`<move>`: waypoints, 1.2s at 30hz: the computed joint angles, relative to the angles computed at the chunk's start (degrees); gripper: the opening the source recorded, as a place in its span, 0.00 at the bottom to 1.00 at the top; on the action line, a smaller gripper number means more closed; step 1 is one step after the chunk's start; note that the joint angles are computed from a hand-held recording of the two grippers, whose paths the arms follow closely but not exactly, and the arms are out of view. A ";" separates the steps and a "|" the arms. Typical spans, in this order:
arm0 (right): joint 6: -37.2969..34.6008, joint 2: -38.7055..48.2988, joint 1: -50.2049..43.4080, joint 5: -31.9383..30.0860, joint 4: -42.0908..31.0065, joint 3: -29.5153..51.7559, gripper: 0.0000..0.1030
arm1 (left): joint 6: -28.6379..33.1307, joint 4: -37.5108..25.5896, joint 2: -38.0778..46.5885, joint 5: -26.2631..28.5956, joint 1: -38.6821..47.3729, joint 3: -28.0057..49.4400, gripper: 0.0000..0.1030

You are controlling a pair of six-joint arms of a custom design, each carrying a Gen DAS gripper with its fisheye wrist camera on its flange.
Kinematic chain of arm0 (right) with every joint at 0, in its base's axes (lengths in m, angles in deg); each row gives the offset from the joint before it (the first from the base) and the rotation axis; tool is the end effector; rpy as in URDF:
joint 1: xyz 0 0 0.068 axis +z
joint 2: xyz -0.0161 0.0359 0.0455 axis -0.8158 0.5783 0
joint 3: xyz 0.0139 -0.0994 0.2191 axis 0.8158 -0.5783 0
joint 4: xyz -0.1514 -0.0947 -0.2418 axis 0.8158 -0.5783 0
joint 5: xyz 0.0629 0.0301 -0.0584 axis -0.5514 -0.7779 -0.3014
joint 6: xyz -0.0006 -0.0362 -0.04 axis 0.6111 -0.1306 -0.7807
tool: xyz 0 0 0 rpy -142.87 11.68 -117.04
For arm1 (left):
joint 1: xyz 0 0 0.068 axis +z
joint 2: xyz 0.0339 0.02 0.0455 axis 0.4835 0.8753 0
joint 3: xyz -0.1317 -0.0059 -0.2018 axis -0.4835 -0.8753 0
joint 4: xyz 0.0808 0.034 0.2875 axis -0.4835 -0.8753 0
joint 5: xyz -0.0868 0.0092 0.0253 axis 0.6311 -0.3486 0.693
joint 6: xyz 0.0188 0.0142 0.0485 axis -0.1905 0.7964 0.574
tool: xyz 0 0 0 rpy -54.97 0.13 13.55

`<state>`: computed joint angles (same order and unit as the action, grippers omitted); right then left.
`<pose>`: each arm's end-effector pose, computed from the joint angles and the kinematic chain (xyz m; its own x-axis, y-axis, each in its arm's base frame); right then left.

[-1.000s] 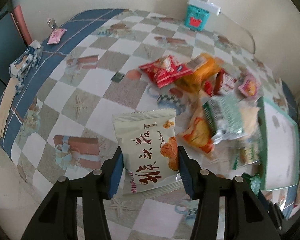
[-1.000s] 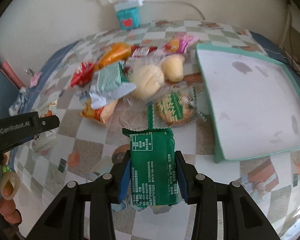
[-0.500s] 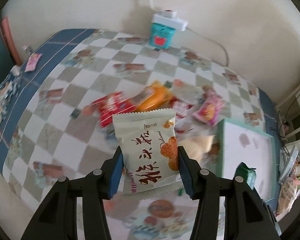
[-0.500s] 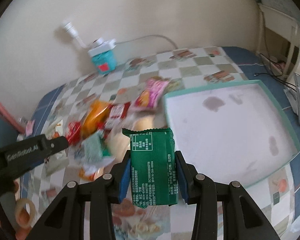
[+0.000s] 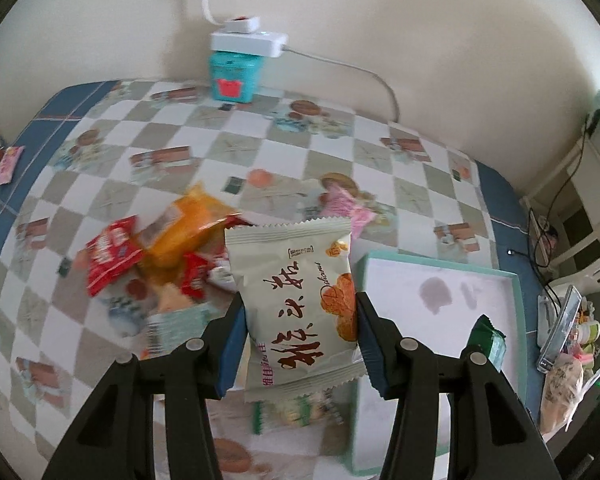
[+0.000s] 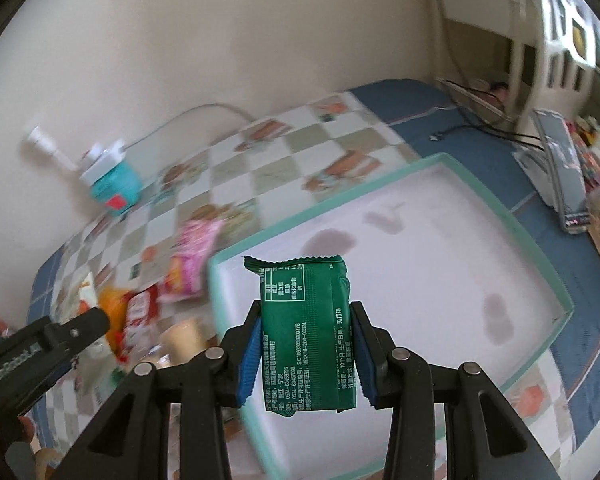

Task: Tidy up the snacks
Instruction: 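Lift both held snacks and carry them over the white tray, then open both grippers to drop the snacks into the tray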

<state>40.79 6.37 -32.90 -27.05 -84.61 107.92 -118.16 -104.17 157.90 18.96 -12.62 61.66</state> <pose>0.2837 0.1078 0.1362 -0.8081 0.2242 -0.5447 0.1400 0.9713 0.1922 0.2851 -0.2377 0.1587 -0.8066 -0.3860 -0.4475 -0.3291 0.9223 -0.2024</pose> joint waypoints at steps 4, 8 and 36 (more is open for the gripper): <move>-1.82 0.92 -6.07 0.13 0.60 -0.37 0.42 | 2.02 1.03 6.16 0.33 -1.28 5.90 0.52; -3.57 1.08 -11.49 0.72 0.65 -1.04 0.42 | 5.14 1.36 13.67 0.95 -2.72 13.31 0.52; -6.97 16.50 -15.84 -0.76 8.05 5.51 0.42 | 12.75 5.04 33.50 2.80 -2.94 30.36 0.52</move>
<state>33.82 22.87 -48.74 -27.81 -76.57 113.43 -105.41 -99.13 191.41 21.76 -15.56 92.02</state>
